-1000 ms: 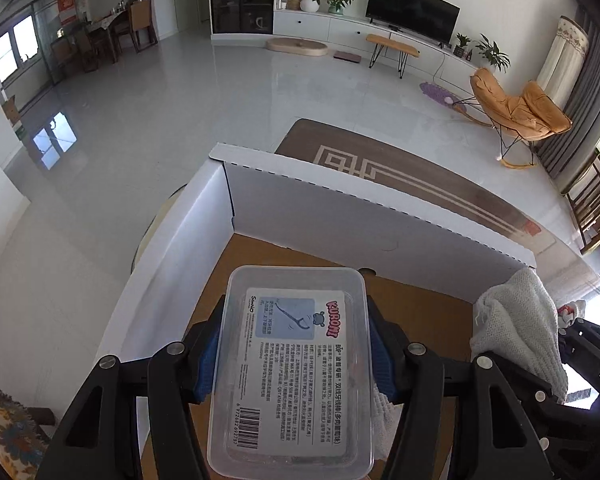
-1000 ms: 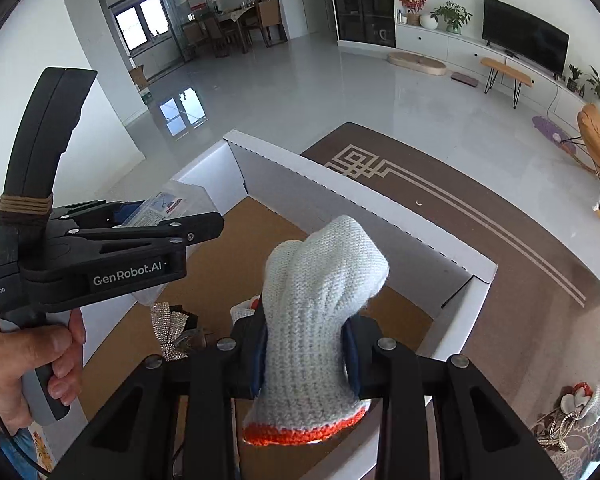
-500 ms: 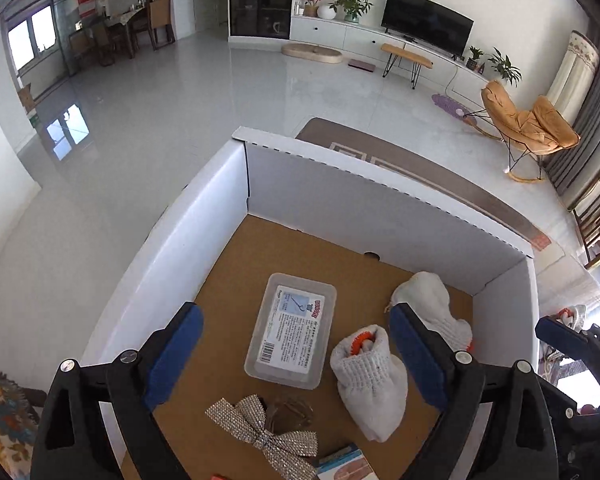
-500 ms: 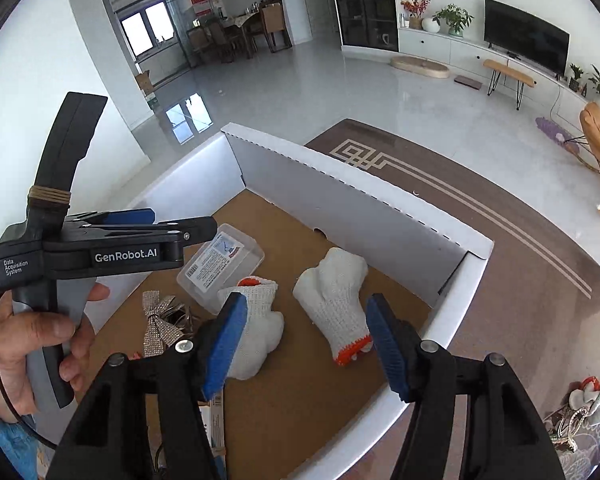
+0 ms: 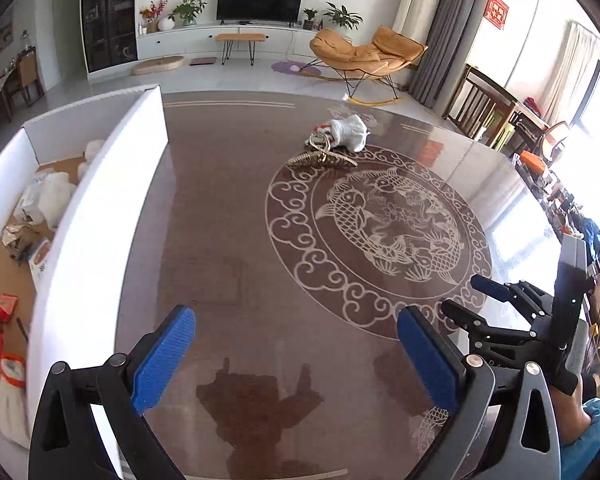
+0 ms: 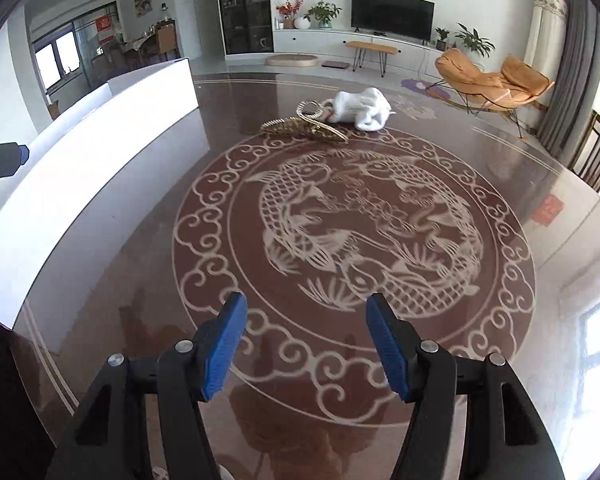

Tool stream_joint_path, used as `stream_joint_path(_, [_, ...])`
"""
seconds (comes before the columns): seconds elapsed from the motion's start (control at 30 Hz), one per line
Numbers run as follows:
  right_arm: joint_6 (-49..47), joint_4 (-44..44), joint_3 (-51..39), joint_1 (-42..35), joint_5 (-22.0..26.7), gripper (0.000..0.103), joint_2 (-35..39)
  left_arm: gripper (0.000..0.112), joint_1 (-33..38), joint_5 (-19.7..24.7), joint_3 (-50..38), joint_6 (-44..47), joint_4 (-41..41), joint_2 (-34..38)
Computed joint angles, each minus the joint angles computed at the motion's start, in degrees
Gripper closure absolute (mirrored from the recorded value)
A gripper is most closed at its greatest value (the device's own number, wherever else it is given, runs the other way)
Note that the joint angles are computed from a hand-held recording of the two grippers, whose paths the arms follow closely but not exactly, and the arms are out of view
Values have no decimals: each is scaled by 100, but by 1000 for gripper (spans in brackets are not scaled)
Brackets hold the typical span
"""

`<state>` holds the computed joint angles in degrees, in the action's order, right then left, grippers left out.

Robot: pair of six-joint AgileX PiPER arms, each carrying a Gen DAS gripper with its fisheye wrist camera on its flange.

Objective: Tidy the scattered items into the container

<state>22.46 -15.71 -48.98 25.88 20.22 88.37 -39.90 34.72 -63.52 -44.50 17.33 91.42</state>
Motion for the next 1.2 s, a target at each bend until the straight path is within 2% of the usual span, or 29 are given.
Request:
stream_joint_path(0.13, [-548,405,1123,-918,-306,40,-846,9,-504,-444,-211,-1961,1381,1147])
stream_joint_path(0.2, [-655,418,1350,-1149,-543,40,-924,9,-691,-368,-363,-2755,2043,1494])
stream_joint_path(0.27, [-329,57,1469,-1204,-752,40,-877,9,-841,-142,-622,-3092,2388,1778])
stream_joint_path(0.37, [20,-277,1478,-1213,-937,40,-739,9,-994,125,-994,-3131,2467,2146])
stream_joint_path(0.43, [-31,-200,1425,-1205,-934,40,-687,9,-1148,345,-1119,-3284,2690,2325])
stream_joint_path(0.5, [445,-651,1385,-1131,-911,39,-618,9,-1246,507,-1208,-3293,2810,2381])
stream_joint_path(0.63, [855,-994,1348,-1060,-917,38,-535,9,-1088,150,-1001,-3257,2658,2268])
stream_joint_path(1.2, [932,-1045,1346,-1036,-929,36,-515,9,-1109,176,-1065,-3293,2667,2288])
